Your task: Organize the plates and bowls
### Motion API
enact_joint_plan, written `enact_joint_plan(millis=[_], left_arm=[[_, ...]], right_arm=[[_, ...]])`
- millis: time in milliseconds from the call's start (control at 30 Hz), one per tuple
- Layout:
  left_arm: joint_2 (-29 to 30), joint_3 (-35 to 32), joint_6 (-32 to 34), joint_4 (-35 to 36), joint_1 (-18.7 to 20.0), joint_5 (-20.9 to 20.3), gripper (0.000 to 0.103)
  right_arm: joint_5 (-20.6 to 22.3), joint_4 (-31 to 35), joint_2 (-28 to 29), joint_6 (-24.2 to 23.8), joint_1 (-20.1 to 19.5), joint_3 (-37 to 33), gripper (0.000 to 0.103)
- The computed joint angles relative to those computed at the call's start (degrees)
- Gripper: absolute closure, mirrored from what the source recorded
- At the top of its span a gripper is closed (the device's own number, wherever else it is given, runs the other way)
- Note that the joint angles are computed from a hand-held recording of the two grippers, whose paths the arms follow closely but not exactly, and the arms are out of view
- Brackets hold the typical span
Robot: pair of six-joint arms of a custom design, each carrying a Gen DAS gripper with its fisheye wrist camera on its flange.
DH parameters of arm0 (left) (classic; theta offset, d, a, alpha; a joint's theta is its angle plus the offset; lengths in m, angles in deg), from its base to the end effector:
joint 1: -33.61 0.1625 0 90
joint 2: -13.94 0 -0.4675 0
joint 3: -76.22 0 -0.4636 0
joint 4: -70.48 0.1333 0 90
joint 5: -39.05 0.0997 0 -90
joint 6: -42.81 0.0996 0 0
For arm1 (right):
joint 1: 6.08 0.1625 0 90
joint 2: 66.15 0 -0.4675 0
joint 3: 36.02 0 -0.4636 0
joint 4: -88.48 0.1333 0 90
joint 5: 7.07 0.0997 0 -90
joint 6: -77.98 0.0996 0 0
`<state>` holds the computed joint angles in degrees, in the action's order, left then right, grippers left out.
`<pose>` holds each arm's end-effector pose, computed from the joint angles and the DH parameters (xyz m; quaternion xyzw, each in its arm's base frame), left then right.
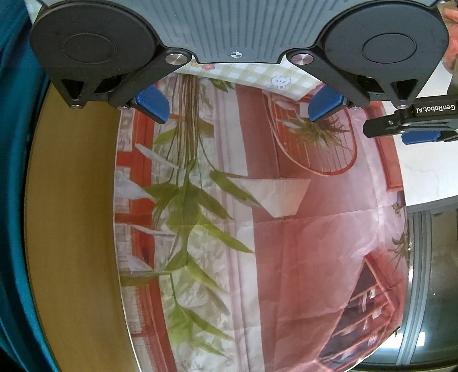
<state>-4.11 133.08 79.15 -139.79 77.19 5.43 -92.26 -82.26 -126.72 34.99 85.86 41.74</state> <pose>-0.4849 -0.7599 0.1072 0.2102 0.7049 -0.6043 0.3061 0.1689 -0.8006 0.4777 0.3450 -0.7765 0.5052 0.1511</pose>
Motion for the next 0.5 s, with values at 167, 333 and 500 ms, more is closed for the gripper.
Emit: enact_joint_plan(millis=[167, 333, 500], left_arm=[[0.05, 0.06, -0.02, 0.3, -0.05, 0.41, 0.009], [-0.5, 0.74, -1.62, 1.23, 0.01, 0.37, 0.009], [-0.54, 0.66, -1.69, 1.5, 0.08, 0.43, 0.009]], right_arm=[[-0.12, 0.15, -0.05, 0.07, -0.03, -0.08, 0.0], [-0.2, 0.68, 0.01, 0.02, -0.05, -0.44, 0.0], [-0.55, 0.68, 0.0, 0.22, -0.05, -0.43, 0.0]])
